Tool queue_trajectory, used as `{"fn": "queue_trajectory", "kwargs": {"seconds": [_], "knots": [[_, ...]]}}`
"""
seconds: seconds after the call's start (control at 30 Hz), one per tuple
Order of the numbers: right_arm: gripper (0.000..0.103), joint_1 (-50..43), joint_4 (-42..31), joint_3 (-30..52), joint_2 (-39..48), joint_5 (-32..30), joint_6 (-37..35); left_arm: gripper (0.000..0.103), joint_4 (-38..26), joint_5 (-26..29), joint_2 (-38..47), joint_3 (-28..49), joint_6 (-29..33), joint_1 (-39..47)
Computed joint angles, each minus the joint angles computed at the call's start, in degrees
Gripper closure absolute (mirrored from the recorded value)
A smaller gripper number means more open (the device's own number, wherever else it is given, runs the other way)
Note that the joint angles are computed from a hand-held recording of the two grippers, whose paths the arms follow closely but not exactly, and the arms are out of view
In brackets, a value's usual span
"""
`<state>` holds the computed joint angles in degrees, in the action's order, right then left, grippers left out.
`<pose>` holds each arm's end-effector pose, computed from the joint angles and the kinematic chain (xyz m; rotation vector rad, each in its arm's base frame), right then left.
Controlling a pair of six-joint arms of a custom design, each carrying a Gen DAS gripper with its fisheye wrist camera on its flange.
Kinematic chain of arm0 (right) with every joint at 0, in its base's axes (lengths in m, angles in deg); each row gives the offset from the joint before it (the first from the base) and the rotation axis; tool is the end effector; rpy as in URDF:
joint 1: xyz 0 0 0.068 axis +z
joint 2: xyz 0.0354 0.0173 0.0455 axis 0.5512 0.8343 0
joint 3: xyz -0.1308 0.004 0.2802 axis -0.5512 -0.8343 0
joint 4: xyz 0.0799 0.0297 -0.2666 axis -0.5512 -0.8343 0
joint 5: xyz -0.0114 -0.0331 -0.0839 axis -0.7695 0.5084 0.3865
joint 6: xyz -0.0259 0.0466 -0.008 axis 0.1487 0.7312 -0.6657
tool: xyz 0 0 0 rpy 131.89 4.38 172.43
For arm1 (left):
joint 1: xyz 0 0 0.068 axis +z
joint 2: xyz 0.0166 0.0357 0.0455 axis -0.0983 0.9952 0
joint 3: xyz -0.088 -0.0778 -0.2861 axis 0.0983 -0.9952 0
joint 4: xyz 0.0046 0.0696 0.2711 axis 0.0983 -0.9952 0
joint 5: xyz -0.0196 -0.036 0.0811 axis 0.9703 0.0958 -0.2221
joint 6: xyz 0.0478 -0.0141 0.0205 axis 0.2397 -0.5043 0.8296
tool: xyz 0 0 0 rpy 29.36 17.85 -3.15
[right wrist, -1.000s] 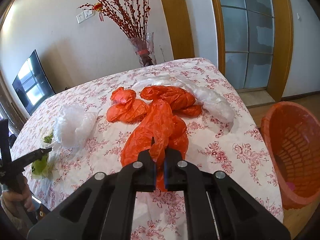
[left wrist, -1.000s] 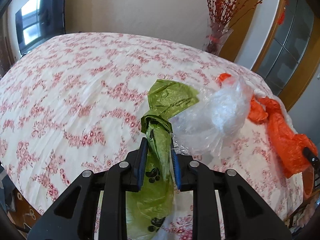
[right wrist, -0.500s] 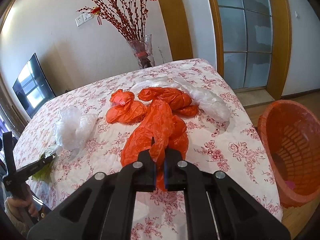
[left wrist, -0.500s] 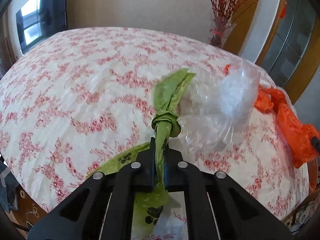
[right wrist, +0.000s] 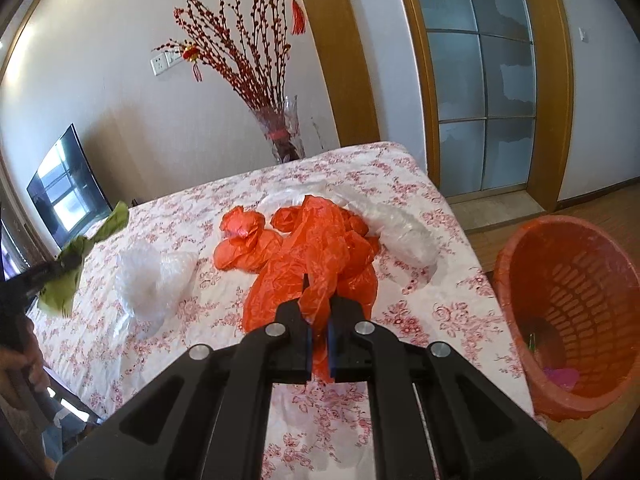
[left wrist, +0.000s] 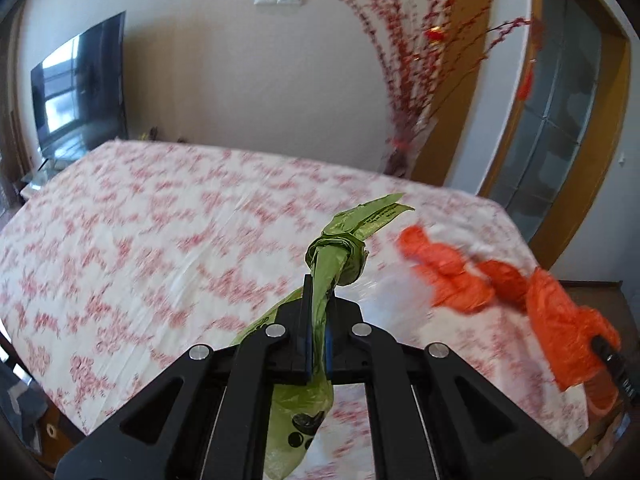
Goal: Collect trash
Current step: 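Lift and carry the lime-green and orange bags with both tools over the wastebasket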
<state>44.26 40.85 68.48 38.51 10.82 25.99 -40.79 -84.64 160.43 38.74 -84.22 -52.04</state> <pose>0.3513 0.0869 0.1269 -0.7108 2.1282 0.6559 0.1905 -0.1589 0.1677 -0.9428 2.0216 0.2898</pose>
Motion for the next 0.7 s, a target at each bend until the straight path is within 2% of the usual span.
{"fn": "queue_trajectory", "kwargs": {"seconds": [0.27,0.7], "knots": [[0.096,-4.84,-0.57,-0.61,-2.04,-3.31,-0.26,0.1,6.15,-0.87,4.92,8.45,11.02,-0.3],[0.096,-14.72,-1.52,1.46,-1.15,-7.46,-0.48,0.1,22.06,4.16,16.11,20.77,29.35,1.39]]}}
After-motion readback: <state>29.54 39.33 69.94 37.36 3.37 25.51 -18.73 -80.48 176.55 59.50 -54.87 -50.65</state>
